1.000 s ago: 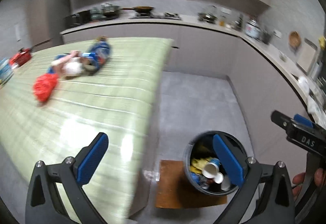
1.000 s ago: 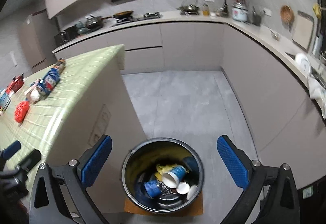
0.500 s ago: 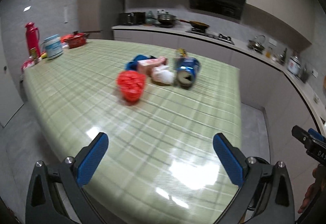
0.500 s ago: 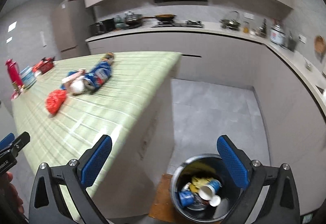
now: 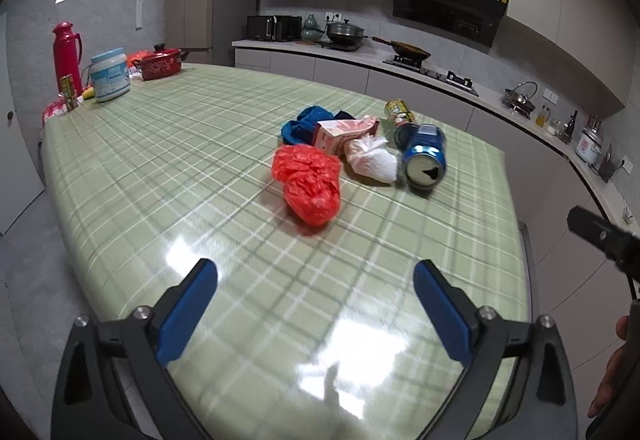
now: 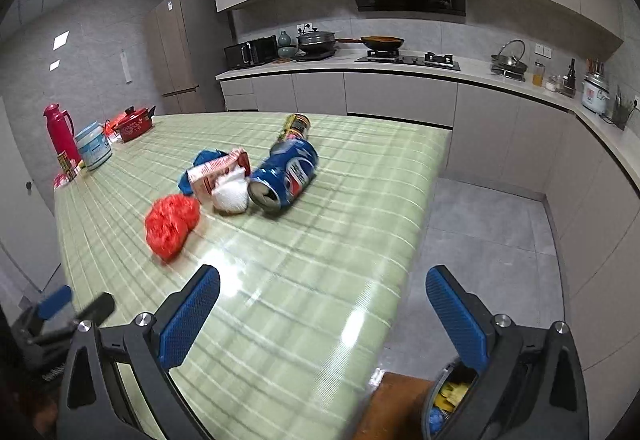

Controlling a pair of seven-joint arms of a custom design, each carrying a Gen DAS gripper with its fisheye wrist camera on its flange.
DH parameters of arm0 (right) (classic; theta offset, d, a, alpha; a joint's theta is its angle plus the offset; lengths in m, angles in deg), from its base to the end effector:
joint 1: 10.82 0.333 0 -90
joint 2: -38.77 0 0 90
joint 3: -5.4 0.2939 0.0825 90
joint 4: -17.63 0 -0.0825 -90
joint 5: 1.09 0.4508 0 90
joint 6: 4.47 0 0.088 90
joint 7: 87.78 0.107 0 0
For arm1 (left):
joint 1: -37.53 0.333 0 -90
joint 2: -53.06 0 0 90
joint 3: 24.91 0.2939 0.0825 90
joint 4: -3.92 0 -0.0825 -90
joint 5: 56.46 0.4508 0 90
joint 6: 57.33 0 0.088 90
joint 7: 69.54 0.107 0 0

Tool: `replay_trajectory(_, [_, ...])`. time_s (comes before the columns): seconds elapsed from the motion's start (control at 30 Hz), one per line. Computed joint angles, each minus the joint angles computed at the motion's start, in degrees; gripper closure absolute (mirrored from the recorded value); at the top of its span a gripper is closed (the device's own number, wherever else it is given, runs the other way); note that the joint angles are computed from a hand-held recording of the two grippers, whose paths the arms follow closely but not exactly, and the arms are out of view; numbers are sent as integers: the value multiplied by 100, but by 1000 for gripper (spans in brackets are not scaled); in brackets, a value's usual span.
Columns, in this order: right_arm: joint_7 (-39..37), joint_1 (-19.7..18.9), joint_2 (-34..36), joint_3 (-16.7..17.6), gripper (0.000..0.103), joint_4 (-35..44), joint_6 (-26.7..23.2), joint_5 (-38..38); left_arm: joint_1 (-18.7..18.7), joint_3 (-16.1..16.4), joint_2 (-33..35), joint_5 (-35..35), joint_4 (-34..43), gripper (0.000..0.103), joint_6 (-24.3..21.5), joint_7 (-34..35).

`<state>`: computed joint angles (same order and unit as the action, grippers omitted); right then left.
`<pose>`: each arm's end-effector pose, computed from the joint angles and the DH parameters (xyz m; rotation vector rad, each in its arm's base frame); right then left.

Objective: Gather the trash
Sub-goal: 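Move both tools back toward the items on the island, then grasp the red plastic bag with the left tool while the right tool grasps the blue Pepsi can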

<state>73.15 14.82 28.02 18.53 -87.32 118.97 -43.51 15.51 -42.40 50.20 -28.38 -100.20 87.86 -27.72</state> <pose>0.4885 0.3709 0.6446 -1.4382 1.9367 -0.8464 0.5065 -0.4294 0.6046 -1.6434 1.9074 -0.9876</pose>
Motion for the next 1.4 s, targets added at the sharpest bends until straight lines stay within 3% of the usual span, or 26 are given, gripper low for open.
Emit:
replay_trajectory(0.3, [-173, 66, 1378, -298, 0, 1347, -58, -6, 61, 102, 1152, -313, 1113, 16, -140, 563])
replay_trajectory(0.43, [-245, 121, 1837, -495, 8, 1793, 1, 116, 54, 126, 1703, -523, 1720, 19, -362, 939])
replay_trajectory(0.67, [-539, 194, 2833, -812, 9, 2911, 13, 461, 85, 229, 2328, -776, 2506, 23, -694, 1395])
replay_trajectory(1.1, [-1169, 347, 4637, -1341, 11, 5231, -635, 1258, 120, 360, 3284, -1035, 3861, 23, -1082, 1899])
replay_trajectory(1.23, [-1194, 284, 4756, -1387, 24, 5339, -579, 1509, 113, 345, 3577, -1214, 4285, 23, -1253, 2089])
replay_trajectory(1.3, [-1237, 290, 4768, -1411, 25, 5349, -547, 1541, 127, 343, 3648, -1298, 4381, 45, -1244, 2182])
replay_trajectory(1.4, [-1212, 309, 4637, -1434, 29, 5135, -395, 1531, 184, 300, 3611, -1441, 4300, 57, -1102, 2374])
